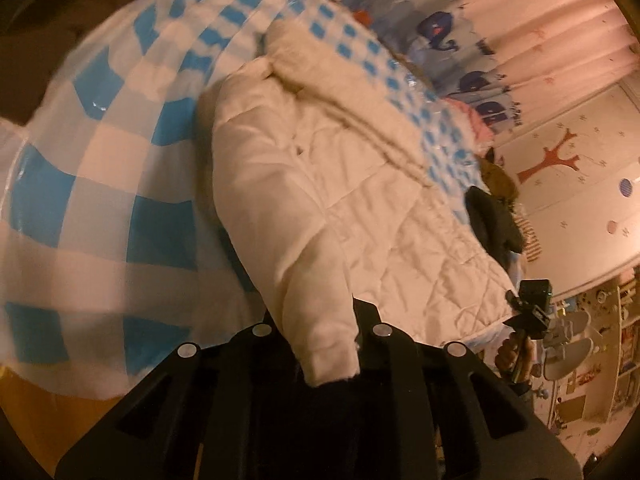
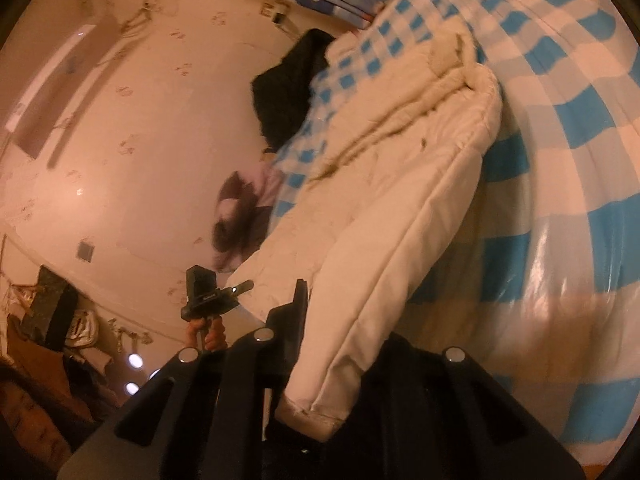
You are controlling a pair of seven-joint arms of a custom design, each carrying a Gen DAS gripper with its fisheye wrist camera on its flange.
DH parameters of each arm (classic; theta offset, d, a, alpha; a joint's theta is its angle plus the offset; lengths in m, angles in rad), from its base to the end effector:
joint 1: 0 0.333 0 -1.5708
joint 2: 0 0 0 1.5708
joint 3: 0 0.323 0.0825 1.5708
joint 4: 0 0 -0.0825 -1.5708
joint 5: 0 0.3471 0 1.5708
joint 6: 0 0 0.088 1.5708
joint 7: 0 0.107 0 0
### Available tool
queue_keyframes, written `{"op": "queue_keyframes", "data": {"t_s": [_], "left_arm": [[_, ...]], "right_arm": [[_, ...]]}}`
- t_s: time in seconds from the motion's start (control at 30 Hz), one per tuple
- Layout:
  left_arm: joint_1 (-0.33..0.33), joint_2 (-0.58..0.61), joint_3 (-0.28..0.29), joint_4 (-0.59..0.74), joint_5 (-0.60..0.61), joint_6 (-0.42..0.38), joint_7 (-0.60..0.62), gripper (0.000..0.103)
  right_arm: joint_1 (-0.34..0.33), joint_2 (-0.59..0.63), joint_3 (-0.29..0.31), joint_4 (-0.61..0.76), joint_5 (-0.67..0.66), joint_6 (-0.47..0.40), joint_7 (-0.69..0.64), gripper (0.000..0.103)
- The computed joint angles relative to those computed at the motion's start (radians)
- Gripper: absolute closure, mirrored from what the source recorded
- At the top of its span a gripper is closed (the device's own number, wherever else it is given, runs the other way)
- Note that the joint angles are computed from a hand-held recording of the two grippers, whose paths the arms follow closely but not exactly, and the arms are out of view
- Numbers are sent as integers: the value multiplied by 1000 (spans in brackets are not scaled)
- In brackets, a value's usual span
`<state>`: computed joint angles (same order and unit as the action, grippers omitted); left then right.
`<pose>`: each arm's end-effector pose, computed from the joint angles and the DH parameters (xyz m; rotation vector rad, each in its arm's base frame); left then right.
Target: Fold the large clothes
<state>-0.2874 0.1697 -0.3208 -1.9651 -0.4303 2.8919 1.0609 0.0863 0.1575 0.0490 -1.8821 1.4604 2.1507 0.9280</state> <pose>0.5183 -0.3167 0.5033 2.2395 -1.6452 1.1617 0.5842 0.1193 0.4924 -1.3303 1.4253 0.6218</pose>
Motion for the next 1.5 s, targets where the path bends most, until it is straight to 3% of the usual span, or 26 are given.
{"op": "queue_keyframes", "data": {"t_s": [0.1, 0.2, 0.23, 0.27, 0.3, 0.43, 0.63, 0.7, 0.73, 0.77, 0.8, 0.87, 1.03, 1.2, 1.3, 1.37, 1.5], "left_arm": [[11, -71, -32, -60, -99, -7, 97, 89], [1, -116, -49, -127, -315, -69, 318, 82], [-6, -116, -43, -146, -367, -113, 367, 68], [-14, -106, -29, -156, -377, -151, 371, 58], [-35, -95, -3, -180, -347, -172, 323, 57], [-22, -73, -16, -227, -576, -100, 439, 43], [-30, -38, -18, -194, -638, -33, 470, 36], [-34, -18, -22, -177, -623, -18, 447, 37], [-30, -12, -30, -173, -641, -6, 464, 40], [-28, -9, -38, -174, -655, 10, 484, 61], [-22, -7, -47, -169, -678, 6, 516, 73], [-33, -7, -44, -169, -641, 31, 498, 84], [-51, -65, -48, -192, -551, 86, 434, 89], [-86, -158, -33, -236, -485, 58, 451, 89], [-105, -172, -11, -271, -422, 35, 403, 84], [-112, -160, -3, -292, -414, 51, 357, 65], [-119, -140, -9, -306, -536, 91, 407, 42]], "right_arm": [[-4, -74, -8, -88, 7, -45, -29, 88], [1, -119, -30, -177, -49, -91, -7, 84], [5, -117, -36, -199, -80, -97, 17, 72], [6, -107, -41, -214, -89, -111, 26, 49], [5, -98, -44, -229, -89, -117, 34, 40], [-9, -56, -48, -261, -11, -137, 16, 37], [-21, -15, -35, -238, 42, -149, -6, 36], [-16, -16, -30, -238, 48, -123, -19, 49], [-9, -20, -27, -243, 44, -93, -20, 75], [-8, -27, -25, -254, 59, -86, -30, 81], [-6, -31, -23, -260, 72, -80, -45, 82], [4, -52, -21, -278, 97, -47, -71, 87], [11, -117, -34, -322, 170, -41, -145, 89], [22, -187, -55, -359, 112, -87, -158, 89], [23, -181, -68, -373, 47, -107, -121, 78], [21, -167, -70, -385, 43, -112, -106, 38], [10, -139, -73, -402, 93, -145, -115, 35]]}}
